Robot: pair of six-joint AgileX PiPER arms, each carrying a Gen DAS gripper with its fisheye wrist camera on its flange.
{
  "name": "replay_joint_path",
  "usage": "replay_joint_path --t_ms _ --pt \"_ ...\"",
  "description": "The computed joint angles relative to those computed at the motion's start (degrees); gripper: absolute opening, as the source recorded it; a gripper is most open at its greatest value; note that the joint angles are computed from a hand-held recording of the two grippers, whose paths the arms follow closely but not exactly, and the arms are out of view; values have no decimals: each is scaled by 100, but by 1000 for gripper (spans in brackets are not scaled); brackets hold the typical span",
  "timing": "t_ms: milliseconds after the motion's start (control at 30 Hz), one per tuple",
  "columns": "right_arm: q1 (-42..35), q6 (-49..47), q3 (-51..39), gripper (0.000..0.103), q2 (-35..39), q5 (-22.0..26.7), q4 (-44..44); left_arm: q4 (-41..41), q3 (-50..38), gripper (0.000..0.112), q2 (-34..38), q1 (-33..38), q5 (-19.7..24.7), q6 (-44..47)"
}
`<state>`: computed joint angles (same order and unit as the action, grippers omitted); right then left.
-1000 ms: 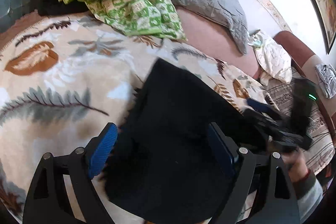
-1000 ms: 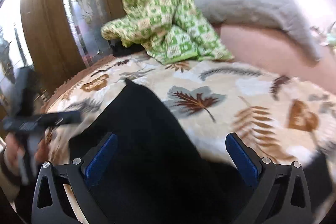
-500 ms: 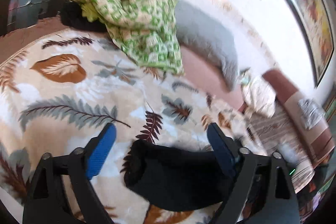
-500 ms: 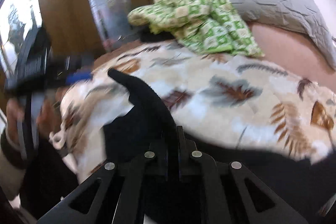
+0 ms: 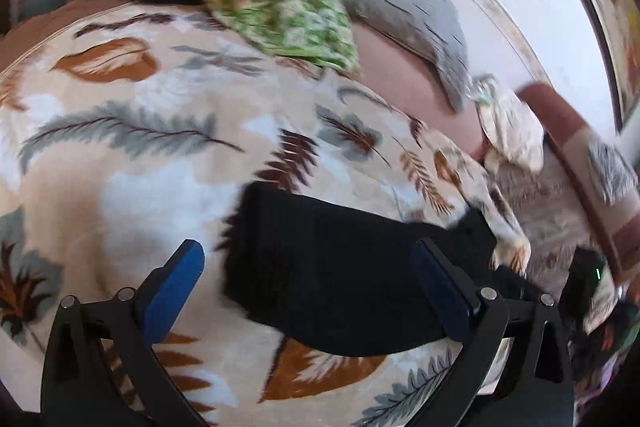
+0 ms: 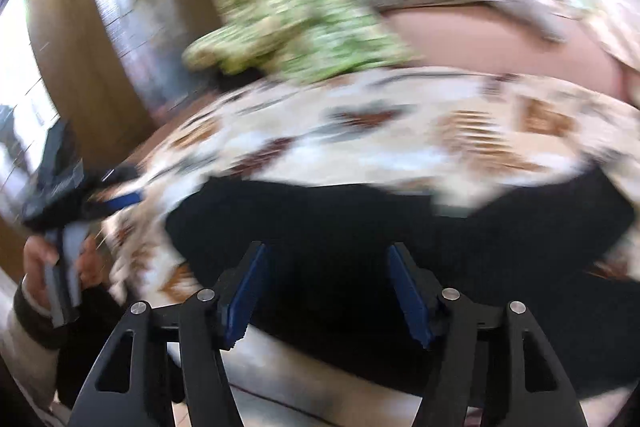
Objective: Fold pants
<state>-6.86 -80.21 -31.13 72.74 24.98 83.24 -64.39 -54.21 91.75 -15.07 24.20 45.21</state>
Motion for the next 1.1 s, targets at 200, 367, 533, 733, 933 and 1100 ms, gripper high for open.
replay_joint_path --t_ms 200,367,533,733,933,1100 --pt "-2671 537 -741 66 1420 676 -257 804 -428 103 411 -725 171 -338" --pt "-3226 1004 -1764 66 2839 1248 -110 904 -676 103 625 -895 442 -348" --pt "-2725 926 -2309 35 3430 664 478 1116 -749 103 714 -885 314 -668" --pt "-3703 396 -1517 4 2232 1874 675 779 -593 103 585 -770 250 -338" --pt "-5621 210 -371 4 1015 2657 -518 475 -285 103 323 -555 151 88" --pt "-5195 -121 -126 4 1624 1669 -488 219 -48 103 162 -327 -48 116"
